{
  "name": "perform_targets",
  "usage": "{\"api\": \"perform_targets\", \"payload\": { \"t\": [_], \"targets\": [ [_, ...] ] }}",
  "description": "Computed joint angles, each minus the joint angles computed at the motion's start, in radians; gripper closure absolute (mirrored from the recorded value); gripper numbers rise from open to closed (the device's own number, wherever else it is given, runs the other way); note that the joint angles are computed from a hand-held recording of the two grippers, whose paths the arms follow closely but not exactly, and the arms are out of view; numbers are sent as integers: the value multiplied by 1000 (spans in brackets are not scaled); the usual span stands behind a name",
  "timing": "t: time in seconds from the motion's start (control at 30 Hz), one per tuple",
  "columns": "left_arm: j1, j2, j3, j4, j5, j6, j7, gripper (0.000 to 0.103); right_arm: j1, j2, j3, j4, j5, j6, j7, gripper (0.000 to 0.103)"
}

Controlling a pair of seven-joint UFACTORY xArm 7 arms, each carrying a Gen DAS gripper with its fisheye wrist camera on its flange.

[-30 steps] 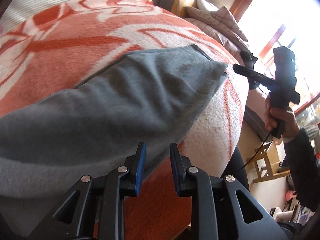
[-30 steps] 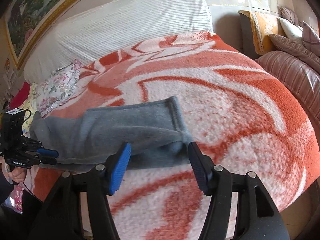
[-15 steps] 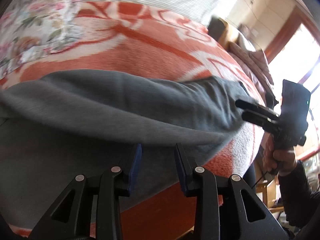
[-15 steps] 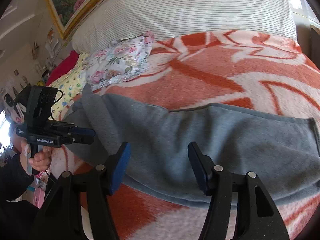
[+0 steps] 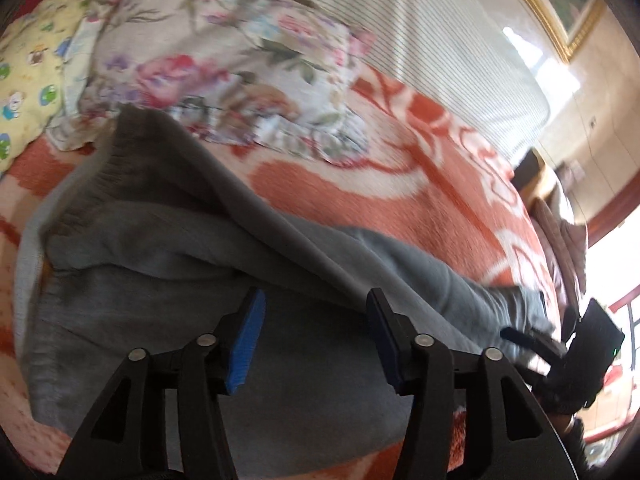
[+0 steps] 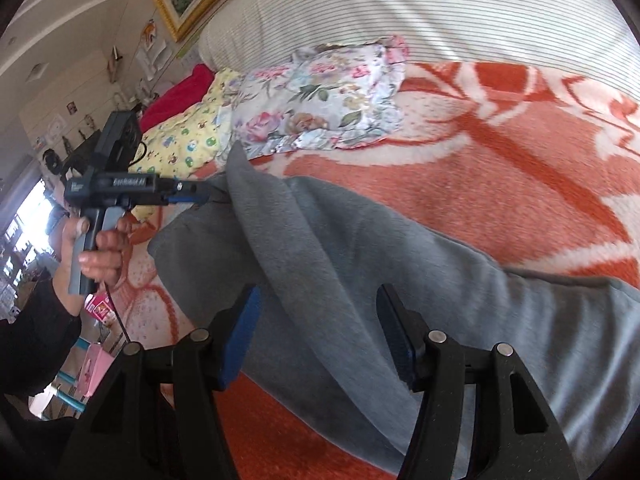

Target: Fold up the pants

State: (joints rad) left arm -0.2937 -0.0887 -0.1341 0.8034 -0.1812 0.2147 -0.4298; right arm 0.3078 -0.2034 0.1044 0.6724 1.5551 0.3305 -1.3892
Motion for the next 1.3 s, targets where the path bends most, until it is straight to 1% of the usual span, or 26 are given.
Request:
{"api": "perform_targets", "payload": {
  "t": [0.03,0.1,0.13,0.17,0.27,0.33,0.43,0.53,0.57,0.63,0.67,0.7,0.73,0.77,0.8,0.83,0.9,0.93,1.0,1.07,1.1,1.17,1.23,1.3],
  "targets": [
    [-1,4,14,8,-31,7,23,43,6,15,9,14,-11,-6,8,42],
    [1,23,48,39,-142,36,114,41,22,56,29,51,-47,-24,28,42],
    [12,36,56,59,-163,49,130,41,29,68,33,63,-55,-29,28,41],
    [34,56,59,86,-142,68,107,41,37,91,42,86,-74,-41,39,41],
    [84,115,66,166,-64,133,35,35,61,145,65,135,-151,-96,95,41],
    [109,161,71,228,-23,184,4,35,75,183,77,167,-214,-127,139,41],
    [124,247,85,334,75,271,-78,35,87,238,95,209,-303,-155,198,41],
    [130,330,99,430,138,348,-139,35,93,290,117,240,-426,-194,281,41],
    [131,348,100,449,152,362,-149,37,91,302,124,245,-464,-205,308,41],
    [138,372,99,468,163,369,-155,48,81,329,140,258,-532,-217,349,42],
    [147,377,93,469,150,364,-143,68,82,341,142,262,-580,-230,387,52],
    [159,378,84,464,128,358,-124,90,94,353,126,262,-666,-245,464,59],
    [168,371,76,449,108,343,-107,95,101,359,117,262,-720,-254,516,73],
    [167,356,78,427,110,320,-105,95,98,363,113,266,-754,-254,552,89],
    [153,329,87,397,138,290,-125,97,81,361,125,269,-749,-251,557,97],
    [150,297,90,360,151,261,-132,97,52,354,156,269,-709,-255,527,99],
    [147,215,88,279,162,198,-141,98,-16,324,230,266,-569,-256,408,99],
    [147,173,86,240,169,171,-150,98,-29,307,246,264,-496,-254,346,99],
    [145,65,80,147,201,114,-185,99,-36,251,250,258,-307,-204,185,99],
    [153,-34,61,63,242,69,-237,99,-20,197,226,236,-226,-157,112,99],
    [161,-89,47,19,261,52,-264,99,-10,164,211,218,-203,-126,88,99],
    [182,-210,10,-85,291,13,-317,99,13,120,185,186,-209,-89,85,99],
    [203,-316,-30,-183,299,-17,-364,99,37,85,163,152,-243,-54,107,99],
    [206,-417,-54,-281,281,-42,-400,99,60,68,142,129,-281,-25,137,99]
  ]
}}
